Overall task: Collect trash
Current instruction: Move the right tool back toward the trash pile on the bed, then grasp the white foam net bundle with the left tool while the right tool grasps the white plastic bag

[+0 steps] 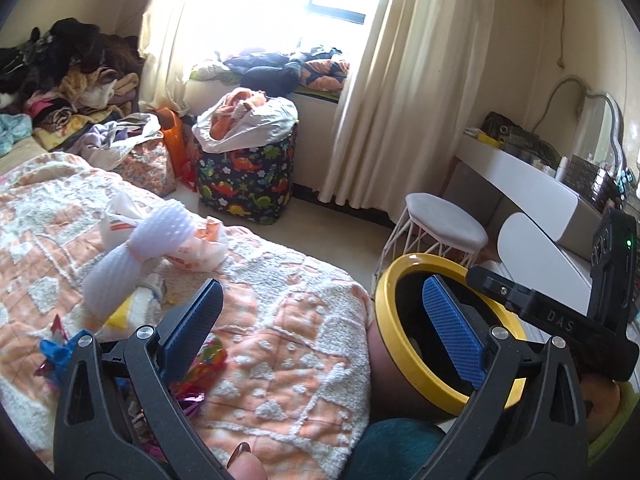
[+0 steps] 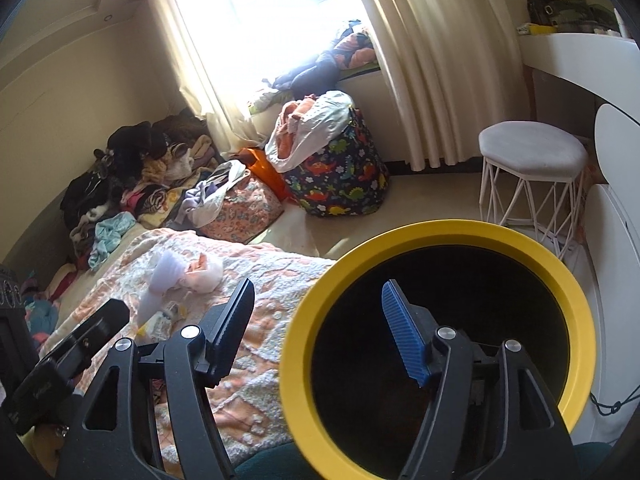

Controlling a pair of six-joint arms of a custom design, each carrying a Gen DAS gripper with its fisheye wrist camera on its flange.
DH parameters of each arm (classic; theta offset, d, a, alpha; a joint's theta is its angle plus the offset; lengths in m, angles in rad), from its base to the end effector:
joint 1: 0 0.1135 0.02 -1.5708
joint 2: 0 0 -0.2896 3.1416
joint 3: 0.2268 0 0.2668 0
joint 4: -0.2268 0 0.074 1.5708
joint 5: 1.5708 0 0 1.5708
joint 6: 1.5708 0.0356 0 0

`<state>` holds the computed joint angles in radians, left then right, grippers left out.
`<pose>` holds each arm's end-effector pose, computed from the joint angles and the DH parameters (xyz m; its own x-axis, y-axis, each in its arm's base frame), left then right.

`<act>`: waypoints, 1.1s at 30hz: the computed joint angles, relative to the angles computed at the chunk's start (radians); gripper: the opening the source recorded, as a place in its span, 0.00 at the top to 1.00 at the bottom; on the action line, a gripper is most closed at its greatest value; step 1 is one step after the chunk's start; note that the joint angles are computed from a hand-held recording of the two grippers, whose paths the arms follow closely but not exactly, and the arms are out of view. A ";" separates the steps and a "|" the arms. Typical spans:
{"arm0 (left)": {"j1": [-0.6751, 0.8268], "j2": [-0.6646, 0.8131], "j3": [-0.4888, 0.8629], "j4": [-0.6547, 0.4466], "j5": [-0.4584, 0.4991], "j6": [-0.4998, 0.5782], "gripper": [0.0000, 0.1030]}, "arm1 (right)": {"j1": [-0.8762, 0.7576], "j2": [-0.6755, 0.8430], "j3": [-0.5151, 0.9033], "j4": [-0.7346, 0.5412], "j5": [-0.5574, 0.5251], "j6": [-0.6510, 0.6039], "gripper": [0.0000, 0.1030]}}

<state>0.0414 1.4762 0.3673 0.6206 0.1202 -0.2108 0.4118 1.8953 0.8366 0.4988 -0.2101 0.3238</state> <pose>0.2587 0.0064 0.1445 -0.4719 -0.2275 -0.8518 -0.0348 0.9702 -0.2398 0.3491 0.1606 0.1330 -0.6375 0.0611 -0.7680 -0.3698 0.8503 0.3746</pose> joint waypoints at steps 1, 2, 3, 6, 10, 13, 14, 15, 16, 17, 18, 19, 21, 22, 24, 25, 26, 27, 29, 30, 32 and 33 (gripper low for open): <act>0.011 -0.007 -0.003 -0.003 0.004 -0.003 0.11 | 0.005 0.001 0.002 -0.001 -0.007 0.003 0.38; 0.023 -0.015 -0.006 -0.007 0.007 -0.002 0.11 | 0.005 0.001 0.008 -0.009 -0.014 0.002 0.37; 0.038 -0.023 -0.012 -0.007 0.011 0.002 0.11 | 0.011 0.003 0.012 -0.013 -0.016 0.001 0.37; 0.078 -0.040 -0.022 -0.012 0.019 0.005 0.11 | 0.035 0.008 0.027 -0.028 -0.017 -0.003 0.37; 0.149 -0.059 -0.027 -0.029 0.040 0.002 0.11 | 0.069 0.021 0.057 -0.045 -0.021 -0.010 0.36; 0.216 -0.063 -0.025 -0.039 0.067 0.009 0.11 | 0.099 0.033 0.089 -0.061 -0.018 -0.012 0.36; 0.238 -0.064 -0.024 -0.043 0.076 0.012 0.11 | 0.106 0.038 0.098 -0.066 -0.021 -0.015 0.36; 0.265 -0.065 -0.021 -0.048 0.089 0.016 0.11 | 0.114 0.043 0.109 -0.075 -0.021 -0.019 0.36; 0.283 -0.065 -0.018 -0.054 0.094 0.018 0.11 | 0.124 0.049 0.124 -0.085 -0.020 -0.023 0.35; 0.304 -0.065 -0.017 -0.055 0.103 0.021 0.11 | 0.136 0.053 0.138 -0.094 -0.018 -0.025 0.35; 0.325 -0.063 -0.015 -0.055 0.112 0.025 0.11 | 0.145 0.060 0.155 -0.107 -0.019 -0.031 0.35; 0.344 -0.061 -0.014 -0.056 0.120 0.029 0.11 | 0.152 0.064 0.166 -0.114 -0.018 -0.035 0.34; 0.381 -0.054 -0.007 -0.060 0.136 0.038 0.11 | 0.167 0.078 0.198 -0.132 -0.024 -0.045 0.32; 0.398 -0.048 0.001 -0.066 0.145 0.045 0.11 | 0.174 0.085 0.213 -0.141 -0.023 -0.050 0.32; 0.427 -0.030 0.020 -0.074 0.154 0.060 0.11 | 0.193 0.107 0.258 -0.172 -0.023 -0.058 0.31; 0.440 -0.019 0.036 -0.093 0.164 0.072 0.11 | 0.203 0.116 0.273 -0.179 -0.018 -0.060 0.31; 0.451 -0.007 0.053 -0.112 0.169 0.083 0.11 | 0.209 0.129 0.294 -0.190 -0.017 -0.064 0.31; 0.463 0.009 0.070 -0.123 0.174 0.094 0.11 | 0.217 0.143 0.313 -0.201 -0.016 -0.069 0.31; 0.482 0.041 0.109 -0.158 0.193 0.126 0.11 | 0.231 0.178 0.369 -0.237 -0.014 -0.077 0.28; 0.487 0.064 0.135 -0.184 0.195 0.146 0.11 | 0.235 0.197 0.401 -0.260 -0.013 -0.082 0.28; 0.499 0.114 0.188 -0.228 0.201 0.175 0.11 | 0.246 0.241 0.469 -0.299 -0.009 -0.092 0.28; 0.507 0.139 0.218 -0.261 0.215 0.187 0.11 | 0.252 0.264 0.505 -0.320 -0.005 -0.107 0.27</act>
<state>0.5486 1.6153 0.5856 0.3598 0.3352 -0.0243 0.6640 2.1593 1.3414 0.1792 -0.2154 0.2173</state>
